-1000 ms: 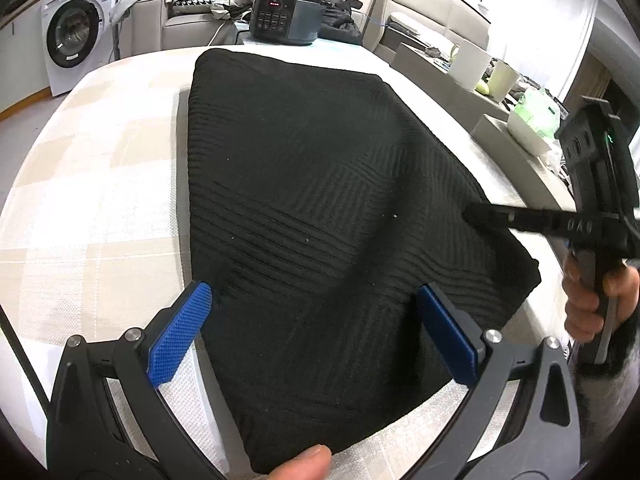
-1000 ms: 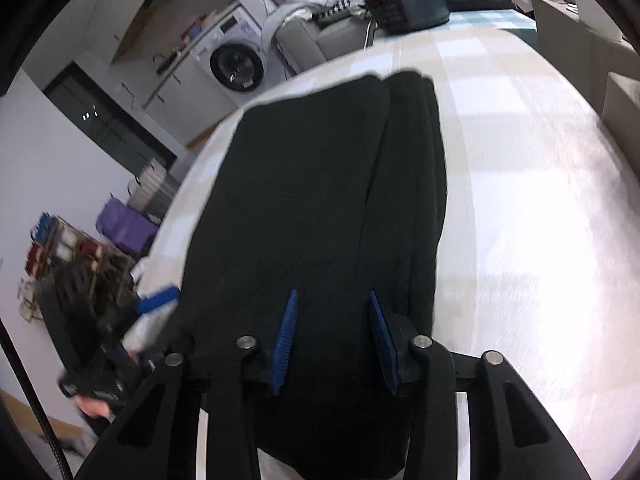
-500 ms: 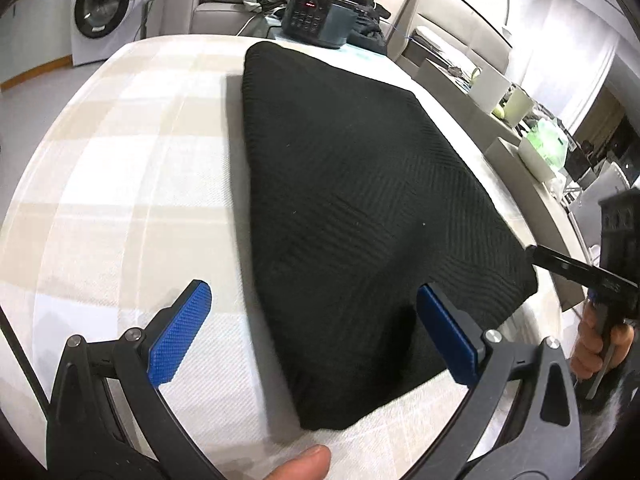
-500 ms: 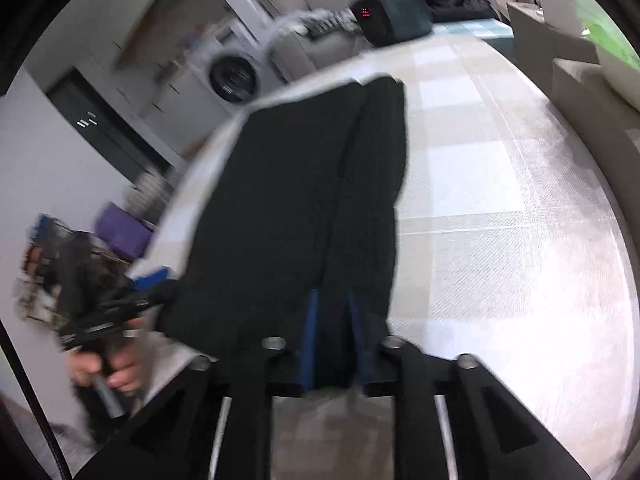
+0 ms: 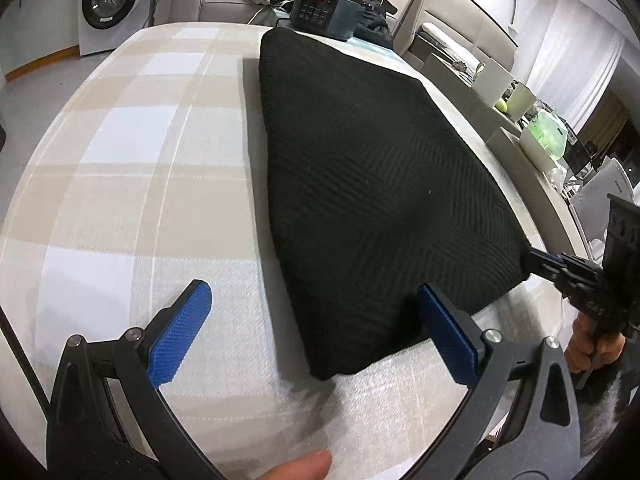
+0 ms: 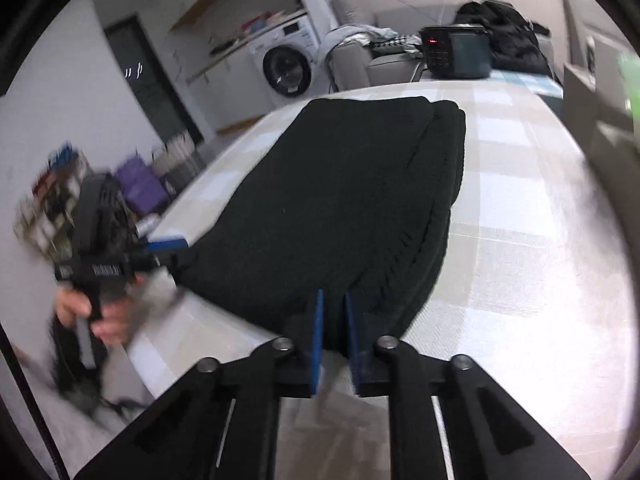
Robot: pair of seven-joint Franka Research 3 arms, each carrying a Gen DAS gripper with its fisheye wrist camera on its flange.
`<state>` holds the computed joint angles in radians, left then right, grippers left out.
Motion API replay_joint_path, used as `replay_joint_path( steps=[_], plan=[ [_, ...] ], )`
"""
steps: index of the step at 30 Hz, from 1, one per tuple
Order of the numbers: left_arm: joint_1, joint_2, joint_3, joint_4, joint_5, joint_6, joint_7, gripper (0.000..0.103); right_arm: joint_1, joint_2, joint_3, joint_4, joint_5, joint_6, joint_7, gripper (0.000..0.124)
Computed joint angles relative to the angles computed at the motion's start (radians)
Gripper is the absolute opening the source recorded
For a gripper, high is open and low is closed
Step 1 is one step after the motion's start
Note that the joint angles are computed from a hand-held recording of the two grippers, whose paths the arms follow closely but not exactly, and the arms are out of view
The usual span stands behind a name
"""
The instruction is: Fold small clothes
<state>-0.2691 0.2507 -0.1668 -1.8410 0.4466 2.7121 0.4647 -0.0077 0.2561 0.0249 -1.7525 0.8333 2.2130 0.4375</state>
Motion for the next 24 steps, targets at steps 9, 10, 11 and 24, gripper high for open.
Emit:
replay_joint_path(
  steps=[9,10,11,24],
  plan=[
    [0.029,-0.013,-0.030,-0.044,-0.094,0.085,0.071,0.061,-0.094,0.058,-0.028,0.101,0.104,-0.095,0.085,0.056],
    [0.034,-0.006,-0.037,-0.041,-0.115,0.095,0.091,0.051,-0.101,0.087,-0.036,0.135,0.081,-0.115,0.132,0.056],
    [0.028,-0.004,-0.031,-0.040,-0.112,0.097,0.089,0.045,-0.106,0.105,-0.036,0.154,0.065,-0.126,0.164,0.056],
    [-0.007,0.141,0.032,0.204,-0.004,-0.039,0.078,0.022,-0.198,0.291,-0.009,0.400,-0.017,-0.183,0.223,0.028]
  ],
)
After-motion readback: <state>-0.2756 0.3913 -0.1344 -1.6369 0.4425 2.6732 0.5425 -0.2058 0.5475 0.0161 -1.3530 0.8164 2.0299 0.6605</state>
